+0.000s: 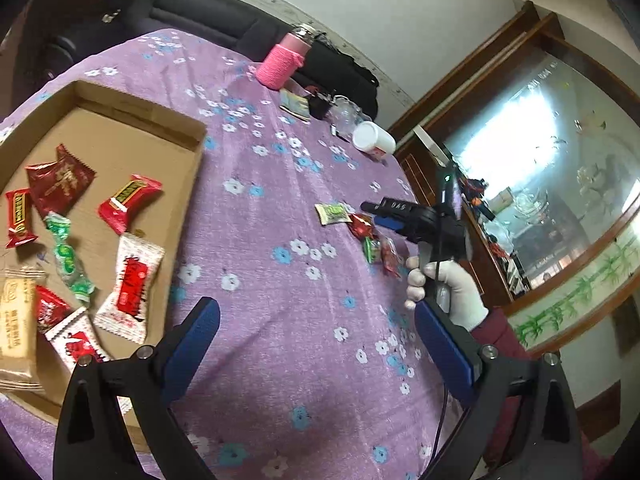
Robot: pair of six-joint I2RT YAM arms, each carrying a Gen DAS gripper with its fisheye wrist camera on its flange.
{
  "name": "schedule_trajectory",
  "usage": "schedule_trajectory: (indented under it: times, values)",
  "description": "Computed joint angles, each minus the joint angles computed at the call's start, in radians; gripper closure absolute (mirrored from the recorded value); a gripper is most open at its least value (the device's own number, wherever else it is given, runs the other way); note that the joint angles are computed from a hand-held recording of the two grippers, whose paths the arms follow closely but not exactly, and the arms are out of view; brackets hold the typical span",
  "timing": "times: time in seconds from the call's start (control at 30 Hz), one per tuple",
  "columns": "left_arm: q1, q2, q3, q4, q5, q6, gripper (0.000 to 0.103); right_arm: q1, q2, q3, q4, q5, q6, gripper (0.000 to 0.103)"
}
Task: Organize snacks
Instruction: 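Grasp red foil candy with left tool while right tool grasps clear green-zip packet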
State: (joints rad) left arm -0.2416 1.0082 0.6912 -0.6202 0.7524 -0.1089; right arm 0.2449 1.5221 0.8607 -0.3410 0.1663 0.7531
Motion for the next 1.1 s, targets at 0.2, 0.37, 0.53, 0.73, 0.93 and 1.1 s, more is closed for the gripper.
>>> schedule_trajectory:
  times: [0.2, 0.37, 0.53, 0.73, 0.93, 1.1]
  values:
    - [0.047, 0.033, 0.009, -0.008, 0.010, 0.035, 0.005, 0.107, -0.078, -0.099, 0.141, -0.407, -0.126, 0.070]
    - [0.017, 0.047, 0.002, 0.019, 0.000, 0.031, 0.005, 0.208, -0.341, -0.195, 0.075, -0.324, -0.093, 0.070]
    - [-0.048, 0.030, -0.013, 0.034, -0.058, 0.016, 0.005, 0.212, -0.463, -0.215, -0.126, 0.004, -0.015, 0.069]
    - [-0.113, 0.032, -0.022, 0.054, -0.114, -0.017, 0.005, 0.168, -0.331, -0.192, -0.066, 0.028, -0.041, 0.064]
    - [-0.173, 0.020, -0.006, 0.059, -0.166, -0.044, 0.005, 0.178, -0.206, -0.158, -0.094, 0.105, -0.036, 0.060]
    - [-0.289, 0.090, 0.041, 0.114, -0.284, -0.076, 0.005, 0.264, -0.168, -0.188, -0.061, 0.235, 0.009, 0.072]
